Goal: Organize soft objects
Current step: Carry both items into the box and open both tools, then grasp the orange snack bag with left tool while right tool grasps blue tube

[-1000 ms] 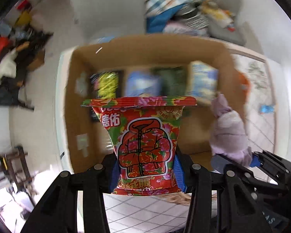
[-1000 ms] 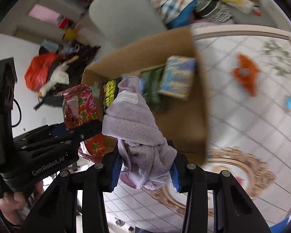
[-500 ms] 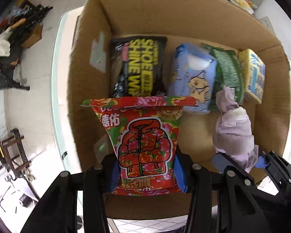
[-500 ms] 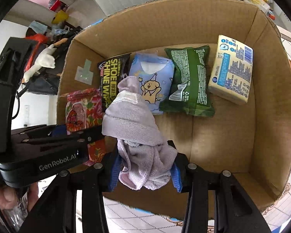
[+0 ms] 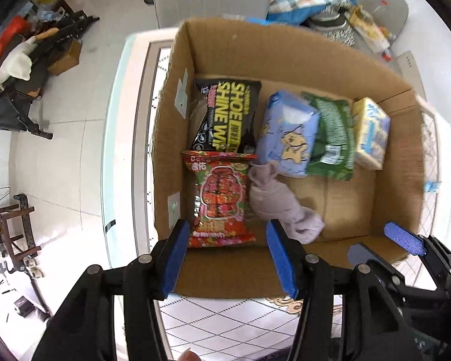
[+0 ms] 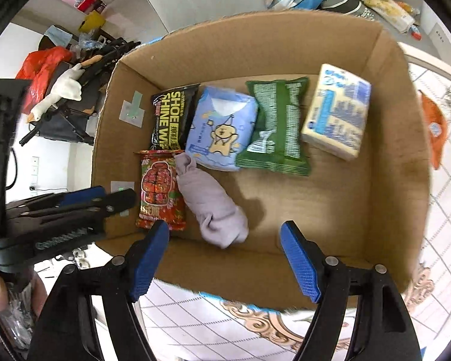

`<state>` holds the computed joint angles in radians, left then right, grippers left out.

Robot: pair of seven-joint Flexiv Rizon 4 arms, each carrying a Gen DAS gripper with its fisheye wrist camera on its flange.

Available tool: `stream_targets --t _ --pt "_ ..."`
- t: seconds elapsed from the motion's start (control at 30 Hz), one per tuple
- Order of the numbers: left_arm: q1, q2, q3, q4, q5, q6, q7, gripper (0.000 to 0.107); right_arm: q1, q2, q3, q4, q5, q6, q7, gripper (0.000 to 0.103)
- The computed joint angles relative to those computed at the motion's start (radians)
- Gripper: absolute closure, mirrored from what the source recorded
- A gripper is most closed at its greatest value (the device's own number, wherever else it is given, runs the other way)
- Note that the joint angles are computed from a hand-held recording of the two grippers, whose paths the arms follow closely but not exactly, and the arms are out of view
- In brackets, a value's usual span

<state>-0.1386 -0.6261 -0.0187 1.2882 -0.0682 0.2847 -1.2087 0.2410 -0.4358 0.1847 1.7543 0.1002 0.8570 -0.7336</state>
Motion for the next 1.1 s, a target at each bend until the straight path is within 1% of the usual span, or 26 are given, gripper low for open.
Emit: stream_targets --t 0.13,0.27,0.3,0.33,0.37,0.4,0.5,0.53,0.57,0.7,0.83,1.0,1.1 --pt "0.013 0.080 -0.010 0.090 -0.043 0.060 0.008 0.055 0.018 0.090 -0.020 0.073 -0.065 -0.045 0.050 0.023" --pt "0.017 0.161 -0.012 0.196 -0.066 0.152 0.022 0.055 0.035 0.170 -0.031 0.122 -0.144 -0.104 0.100 0.023" --pt "0.018 0.180 -0.015 0.220 -0.077 0.175 0.024 0.053 0.039 0.194 -0.031 0.136 -0.163 -0.115 0.113 0.022" --pt "0.019 0.193 -0.017 0.242 -0.085 0.195 0.027 0.046 0.040 0.214 -0.030 0.146 -0.174 -0.121 0.121 0.020" --pt "0.020 0.209 -0.018 0.258 -0.093 0.209 0.029 0.028 0.042 0.230 -0.028 0.153 -0.187 -0.130 0.130 0.015" --pt "0.022 0.228 -0.018 0.275 -0.102 0.224 0.029 0.017 0.045 0.251 -0.027 0.163 -0.205 -0.142 0.144 0.013" --pt "0.022 0.281 -0.016 0.328 -0.112 0.282 0.031 0.014 0.047 0.297 -0.022 0.175 -0.229 -0.170 0.165 0.011" --pt "0.022 0.295 -0.015 0.339 -0.114 0.292 0.032 0.011 0.051 0.314 -0.019 0.179 -0.245 -0.186 0.177 0.006" --pt "0.024 0.306 -0.017 0.349 -0.120 0.300 0.037 0.004 0.052 0.328 -0.016 0.184 -0.254 -0.189 0.183 0.001" --pt "0.025 0.376 -0.015 0.407 -0.143 0.347 0.043 0.004 0.059 0.388 -0.003 0.210 -0.302 -0.211 0.223 0.000" --pt "0.026 0.422 -0.013 0.441 -0.157 0.359 0.037 0.004 0.066 0.438 0.012 0.216 -0.330 -0.248 0.248 0.000" --pt "0.020 0.472 -0.012 0.470 -0.152 0.373 0.026 0.004 0.067 0.484 0.023 0.228 -0.332 -0.254 0.252 0.000" --pt "0.014 0.485 -0.017 0.473 -0.155 0.374 0.014 0.004 0.061 0.505 0.023 0.240 -0.313 -0.237 0.245 0.000"
